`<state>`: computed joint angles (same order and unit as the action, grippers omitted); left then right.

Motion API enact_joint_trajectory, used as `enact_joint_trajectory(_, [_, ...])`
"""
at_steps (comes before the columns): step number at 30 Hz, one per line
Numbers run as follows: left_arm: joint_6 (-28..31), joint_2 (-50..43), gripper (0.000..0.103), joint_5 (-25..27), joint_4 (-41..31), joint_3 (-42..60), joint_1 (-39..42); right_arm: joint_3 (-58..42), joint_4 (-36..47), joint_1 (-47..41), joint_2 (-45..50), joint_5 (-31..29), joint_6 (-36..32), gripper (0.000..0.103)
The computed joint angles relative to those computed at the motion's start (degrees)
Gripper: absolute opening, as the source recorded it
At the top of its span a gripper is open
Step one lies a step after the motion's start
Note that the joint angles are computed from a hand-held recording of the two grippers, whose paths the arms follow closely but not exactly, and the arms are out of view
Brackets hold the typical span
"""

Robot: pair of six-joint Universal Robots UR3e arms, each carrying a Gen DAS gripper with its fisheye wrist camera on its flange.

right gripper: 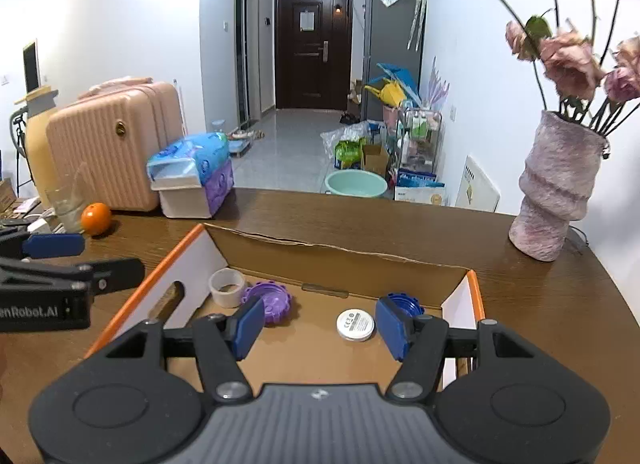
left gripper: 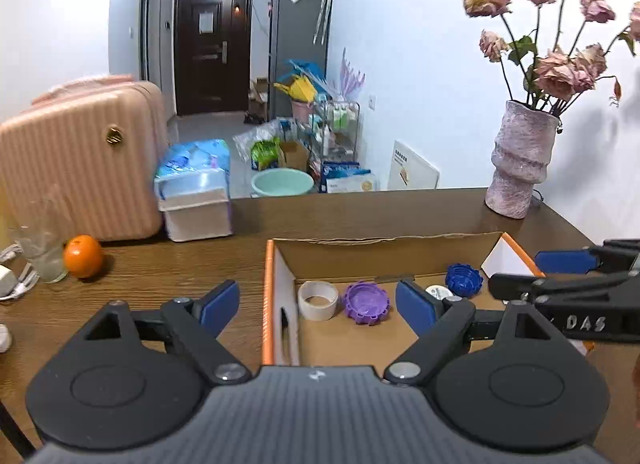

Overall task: Organize rigid objects
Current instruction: 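Withdraw both tools from the box and move the right tool toward the white tube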

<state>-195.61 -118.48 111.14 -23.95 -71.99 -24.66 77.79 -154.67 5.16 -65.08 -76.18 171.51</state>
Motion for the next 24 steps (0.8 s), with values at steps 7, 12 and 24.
enact_joint_trajectory(7, [3.01,8.79,0.100,4.73,19.77,-20.39,-3.50,21.57,-20.36,-1.76,-9.85,3.78,1.77,0.081])
enact_joint_trajectory(12, [-0.03,13.64,0.101,7.19,28.01,-32.00,-5.26,34.80,-33.22,-3.02,-15.02,5.56,3.73,0.081])
enact_joint_trajectory(24, [-3.07,21.54,0.103,25.28,47.45,-54.73,-22.61,66.05,-47.51,-7.12,-37.86,9.99,3.33,0.089])
